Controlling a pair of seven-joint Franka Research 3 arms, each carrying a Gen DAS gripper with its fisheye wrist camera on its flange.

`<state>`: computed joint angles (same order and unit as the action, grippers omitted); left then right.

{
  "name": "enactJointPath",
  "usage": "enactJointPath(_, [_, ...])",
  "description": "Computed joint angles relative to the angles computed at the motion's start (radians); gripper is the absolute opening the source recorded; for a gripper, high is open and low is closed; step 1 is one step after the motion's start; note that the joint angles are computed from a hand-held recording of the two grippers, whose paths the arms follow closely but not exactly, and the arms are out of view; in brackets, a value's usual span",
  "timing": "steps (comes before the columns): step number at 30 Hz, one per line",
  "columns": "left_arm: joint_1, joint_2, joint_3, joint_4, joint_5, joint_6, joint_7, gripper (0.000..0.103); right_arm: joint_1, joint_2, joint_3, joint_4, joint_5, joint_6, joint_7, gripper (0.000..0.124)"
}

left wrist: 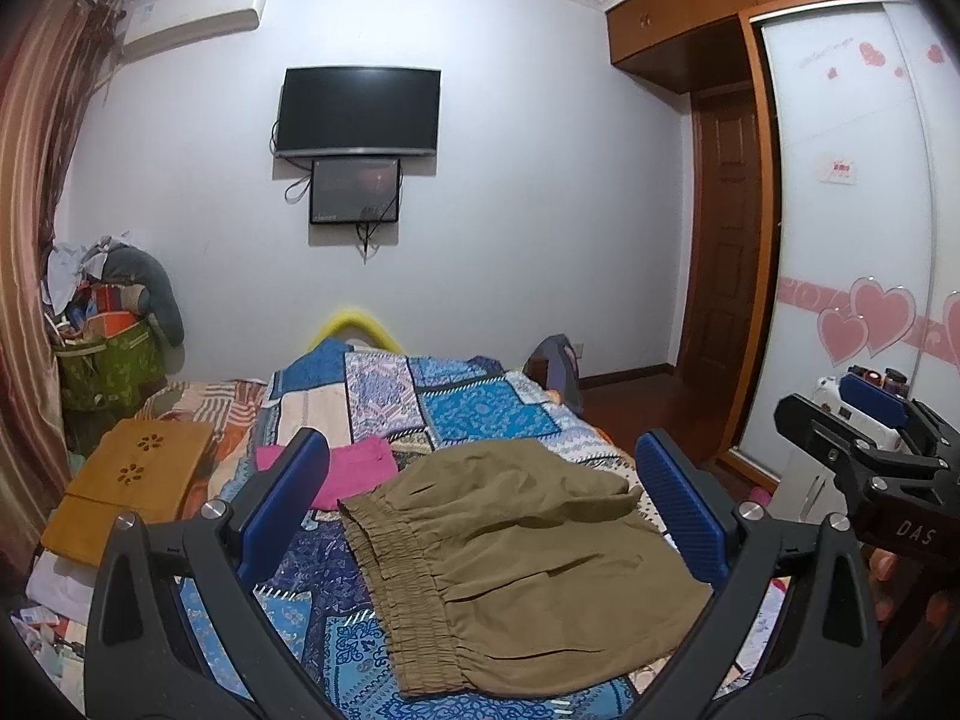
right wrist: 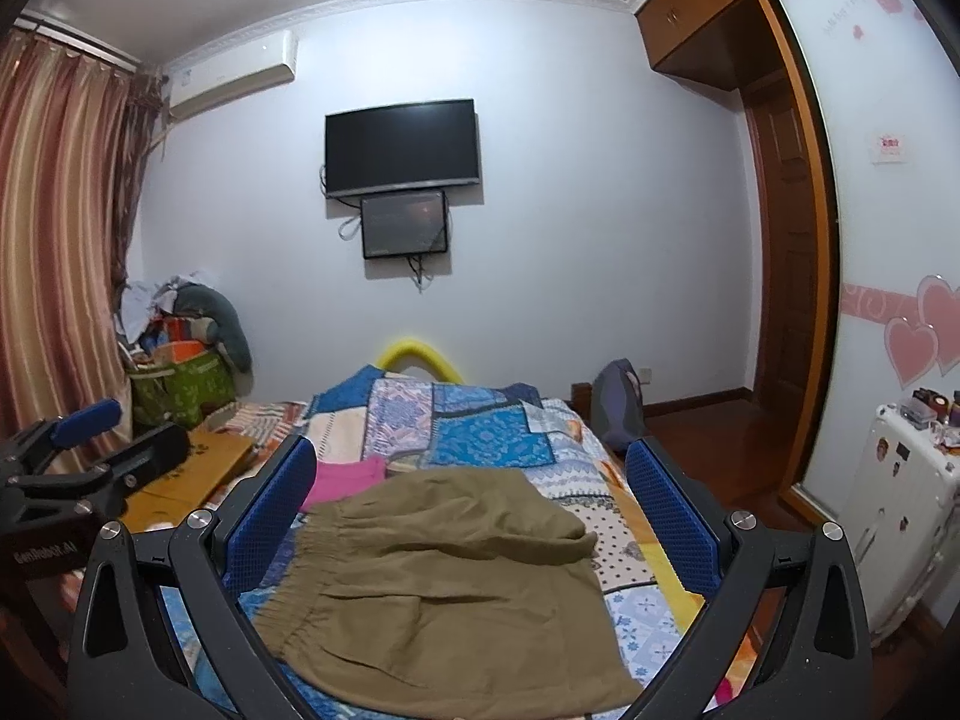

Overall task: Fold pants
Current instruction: 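Move both grippers toward the olive pants on the bed, then close the right gripper on the pants leg hem while the left approaches the waistband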

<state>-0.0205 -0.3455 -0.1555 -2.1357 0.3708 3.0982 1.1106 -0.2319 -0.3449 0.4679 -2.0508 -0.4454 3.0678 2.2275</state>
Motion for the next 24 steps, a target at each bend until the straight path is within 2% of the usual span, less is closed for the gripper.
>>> enactJointPath(2, [0.05,0.026,-0.039,0.019,0.033,-0.01,-0.031,0.103,-0.026,0.018,0.016,0.008,-0.021,-0.019,0.01,0.103])
enactJointPath(4, [0.047,0.061,-0.036,0.047,0.044,-0.044,-0.023,0.103,-0.005,0.051,-0.004,0.021,-0.033,-0.056,0.0,0.103])
enactJointPath(7, [0.001,0.115,0.005,0.085,0.011,-0.09,0.026,0.103,0.054,0.097,-0.065,0.036,-0.04,-0.109,-0.026,0.103])
enactJointPath(9, [-0.078,0.16,0.073,0.115,-0.11,-0.128,0.152,0.103,0.077,0.123,-0.093,0.049,-0.059,-0.154,-0.035,0.103])
enactJointPath(11, [-0.105,0.205,0.098,0.155,-0.203,-0.176,0.251,0.103,0.114,0.148,-0.132,0.065,-0.042,-0.209,-0.072,0.103])
enactJointPath(14, [-0.072,0.279,0.076,0.227,-0.216,-0.252,0.288,0.103,0.198,0.194,-0.218,0.101,0.091,-0.289,-0.202,0.103])
enactJointPath(18, [-0.034,0.377,0.051,0.322,-0.196,-0.349,0.304,0.103,0.26,0.262,-0.297,0.163,0.188,-0.375,-0.292,0.103])
enactJointPath(21, [-0.015,0.446,0.043,0.384,-0.189,-0.412,0.31,0.103,0.298,0.315,-0.35,0.207,0.284,-0.404,-0.377,0.103])
enactJointPath(24, [-0.003,0.511,0.037,0.45,-0.195,-0.477,0.328,0.103,0.331,0.368,-0.395,0.255,0.447,-0.435,-0.498,0.102])
